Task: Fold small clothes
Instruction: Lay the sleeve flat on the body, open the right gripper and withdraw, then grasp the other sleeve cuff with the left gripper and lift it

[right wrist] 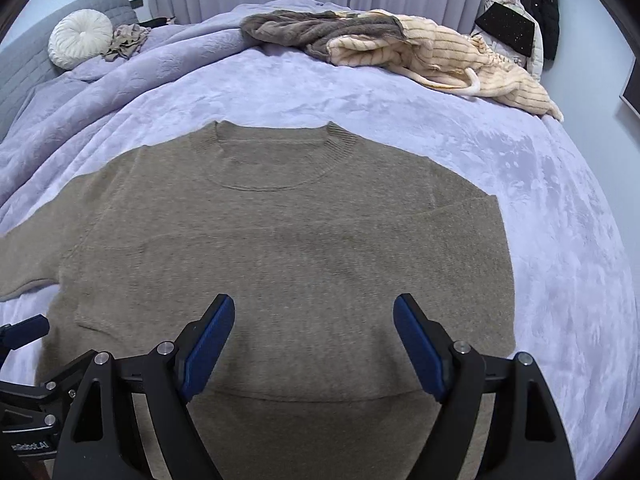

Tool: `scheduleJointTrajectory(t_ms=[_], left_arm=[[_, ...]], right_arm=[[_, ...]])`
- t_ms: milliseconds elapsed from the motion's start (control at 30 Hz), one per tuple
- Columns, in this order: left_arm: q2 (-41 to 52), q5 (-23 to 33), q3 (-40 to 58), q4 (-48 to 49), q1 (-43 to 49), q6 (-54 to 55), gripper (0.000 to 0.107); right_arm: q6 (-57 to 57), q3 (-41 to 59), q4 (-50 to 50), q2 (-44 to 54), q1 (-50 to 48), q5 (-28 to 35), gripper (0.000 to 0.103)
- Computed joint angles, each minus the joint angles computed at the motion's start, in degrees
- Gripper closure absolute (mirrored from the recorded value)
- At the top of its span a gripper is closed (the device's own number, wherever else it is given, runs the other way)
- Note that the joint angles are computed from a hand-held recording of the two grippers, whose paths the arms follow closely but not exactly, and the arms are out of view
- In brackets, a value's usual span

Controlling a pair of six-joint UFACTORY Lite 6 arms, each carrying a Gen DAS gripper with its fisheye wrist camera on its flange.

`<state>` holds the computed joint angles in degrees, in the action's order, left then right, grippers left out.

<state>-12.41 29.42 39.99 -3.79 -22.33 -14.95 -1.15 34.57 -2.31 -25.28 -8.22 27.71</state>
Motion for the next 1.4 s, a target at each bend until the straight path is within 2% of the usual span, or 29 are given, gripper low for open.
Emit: scheduleJointTrajectory(t_ms=[100, 200, 300, 400, 500, 600, 667, 767, 867, 967, 1067, 1267, 1300, 1367, 1400], left_arm=[[-6.08, 1.59, -4.63, -3.18, 4.82, 5.67, 0.004], [-9.28, 1.63, -7.74, -5.46, 8.43, 9.73, 0.004], [-12.42, 2.63, -9.97, -8.30, 13.30, 15.19, 0.004], [-14.66, 3.90, -11.40, -12.19, 19.28, 22.30, 0.004], [-17.17, 5.77, -12.73, -16.44, 27.22, 30.39, 0.004], [-15.38, 5.52, -12.06, -17.92, 37.05, 36.77, 0.004], [-9.93, 4.66, -9.32, -21.84, 45.33, 44.67, 0.004], [0.68, 4.70, -2.93, -32.78, 59.08, 60.12, 0.004], [13.82, 9.49, 5.38, -44.86, 72.07, 73.83, 0.004], [29.59, 18.30, 15.99, -54.71, 82.07, 81.29, 0.004], [41.63, 25.22, 25.90, -60.43, 85.20, 81.33, 0.004], [53.12, 27.00, 40.30, -65.62, 81.84, 76.55, 0.005], [53.25, 27.38, 40.59, -66.53, 81.67, 76.70, 0.011], [55.17, 30.93, 43.36, -66.64, 82.14, 76.69, 0.070], [56.47, 32.53, 44.76, -66.04, 82.36, 76.10, 0.081]], right_arm=[[6.11, -2.00, -3.40, 0.20, 5.20, 0.35, 0.020], [6.05, -4.20, -1.23, 2.72, 7.77, 0.58, 0.020], [18.73, -7.99, -11.80, 0.22, 14.31, 0.75, 0.019], [28.94, -9.21, -20.03, -2.99, 21.66, 5.24, 0.019], [29.22, -10.01, -17.83, -9.83, 26.37, 9.24, 0.019], [37.28, -10.02, -21.92, -15.88, 34.69, 15.14, 0.019], [41.78, -9.48, -24.08, -17.27, 39.59, 17.64, 0.019], [48.39, -8.40, -26.82, -17.13, 47.94, 21.22, 0.019], [54.45, -7.28, -29.88, -14.65, 55.60, 23.53, 0.019], [57.71, -6.47, -30.42, -11.70, 59.49, 23.61, 0.019], [60.09, -5.70, -30.81, -8.07, 61.75, 22.92, 0.019], [61.10, -4.00, -31.53, -3.73, 63.47, 23.36, 0.019], [60.96, -3.75, -31.58, -3.48, 63.25, 23.61, 0.019], [60.45, -3.50, -31.35, -3.65, 62.46, 23.81, 0.019], [59.94, -3.44, -31.15, -3.78, 61.70, 23.75, 0.019]])
